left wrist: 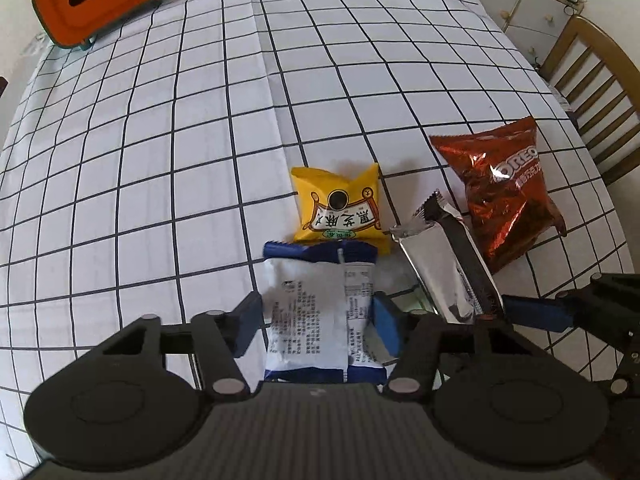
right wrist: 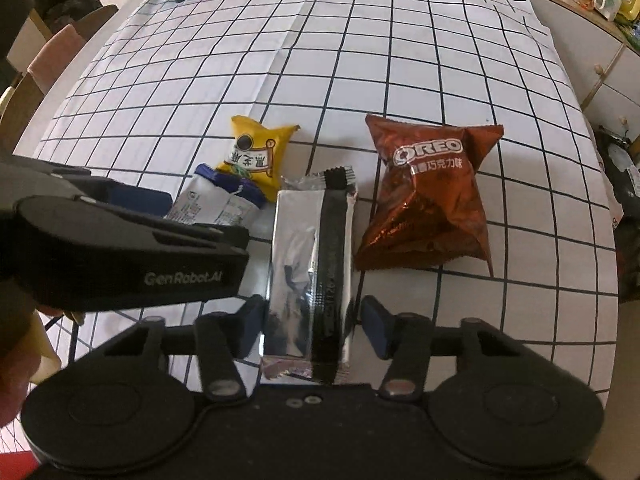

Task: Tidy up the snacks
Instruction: 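Grasp the white-and-blue packet with the left tool while the right tool grasps the silver bar, then lift the white packet and silver bar and carry them over the box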

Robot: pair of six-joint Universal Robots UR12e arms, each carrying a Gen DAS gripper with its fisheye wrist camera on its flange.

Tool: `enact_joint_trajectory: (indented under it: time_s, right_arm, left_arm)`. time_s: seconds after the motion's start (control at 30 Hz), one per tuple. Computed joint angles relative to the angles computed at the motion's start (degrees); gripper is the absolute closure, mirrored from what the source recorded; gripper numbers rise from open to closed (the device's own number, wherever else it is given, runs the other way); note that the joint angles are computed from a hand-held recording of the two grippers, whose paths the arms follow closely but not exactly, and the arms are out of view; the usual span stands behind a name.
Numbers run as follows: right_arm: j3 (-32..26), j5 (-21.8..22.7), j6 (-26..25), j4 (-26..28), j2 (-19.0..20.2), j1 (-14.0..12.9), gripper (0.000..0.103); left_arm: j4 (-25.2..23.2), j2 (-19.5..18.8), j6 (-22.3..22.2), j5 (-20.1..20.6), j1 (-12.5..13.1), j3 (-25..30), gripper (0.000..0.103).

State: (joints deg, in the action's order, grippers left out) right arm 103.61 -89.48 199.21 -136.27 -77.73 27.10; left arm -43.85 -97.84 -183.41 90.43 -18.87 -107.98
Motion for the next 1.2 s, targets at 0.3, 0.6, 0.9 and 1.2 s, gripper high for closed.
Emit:
enact_joint_trajectory:
  time_s: [0.3,0.6,0.9,1.2]
  right_arm:
    - [0.3,-0.01,2.25,-0.35,-0.26,0.01,0.062]
    - [1.39,1.67,3.93,-0.57,-2.31,-0.69,0.062]
    - [1.92,2.69,5.66,-0.47,-4.57,-0.3,0.062]
    - [3.48,3.08,6.36,-1.89,-8.41,-0.06,0.061]
  left_arm:
    - [1.33,0.64,-1.66,0.32,-0.01,-0.89,0.056]
    - [0.66,2.08,-4.61,-0.65,1.02,-1.61,0.057]
    - [-0.06,4.5,-5.97,-1.09,1.83,-2.39,0.057]
    - [-0.42,8.3,-6.6,-0.4,1.37,-3.12,0.057]
